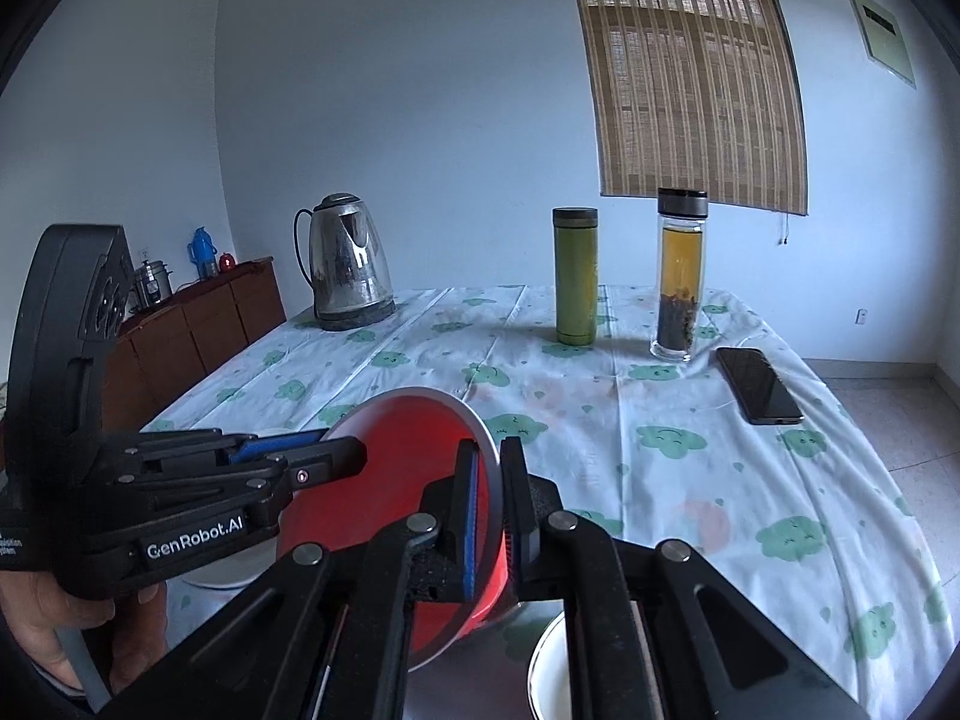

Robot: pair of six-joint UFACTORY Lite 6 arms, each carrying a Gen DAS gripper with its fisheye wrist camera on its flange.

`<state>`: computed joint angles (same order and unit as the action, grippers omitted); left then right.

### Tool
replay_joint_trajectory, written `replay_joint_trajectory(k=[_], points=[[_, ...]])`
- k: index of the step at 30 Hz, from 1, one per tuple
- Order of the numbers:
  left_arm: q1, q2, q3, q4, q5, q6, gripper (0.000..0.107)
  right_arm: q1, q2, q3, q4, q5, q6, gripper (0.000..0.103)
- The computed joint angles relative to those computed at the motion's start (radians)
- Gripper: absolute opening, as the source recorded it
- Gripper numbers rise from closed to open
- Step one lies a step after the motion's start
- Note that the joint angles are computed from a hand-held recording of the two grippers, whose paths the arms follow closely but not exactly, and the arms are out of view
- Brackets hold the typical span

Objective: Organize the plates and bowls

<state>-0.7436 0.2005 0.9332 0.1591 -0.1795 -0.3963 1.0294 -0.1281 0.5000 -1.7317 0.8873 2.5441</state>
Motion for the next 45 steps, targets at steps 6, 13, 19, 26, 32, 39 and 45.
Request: replay_joint_trajectory(k=[6, 13, 19, 26, 32, 39, 45], points=[[0.01, 0.023, 0.008, -0.003, -0.024, -0.013, 0.013, -0.021, 0.038, 0.01, -0.065, 0.009, 0.051, 0.009], [0.022, 0.032, 0.034, 0.023, -0.008, -0.059, 0.013, -0.083, 0.049, -0.028, -0.199, -0.026, 0.195, 0.009], [0.009, 0.042, 0.049, -0.108, -0.007, 0.07, 0.013, -0.119, 0.053, -0.052, -0.279, -0.038, 0.295, 0.009], [-0.003, 0.068, 0.089, -0.293, 0.008, 0.273, 0.013, -0.153, 0.081, -0.043, -0.307, -0.059, 0.323, 0.009], [0.0, 0.081, 0.095, -0.203, 0.006, 0.184, 0.013, -0.161, 0.096, -0.037, -0.291, -0.061, 0.313, 0.01], [0.002, 0.099, 0.107, -0.104, 0.012, 0.088, 0.013, -0.177, 0.09, -0.044, -0.3, -0.075, 0.328, 0.011], [0.005, 0.128, 0.126, -0.027, 0.02, 0.013, 0.013, -0.195, 0.11, -0.033, -0.301, -0.094, 0.328, 0.012]])
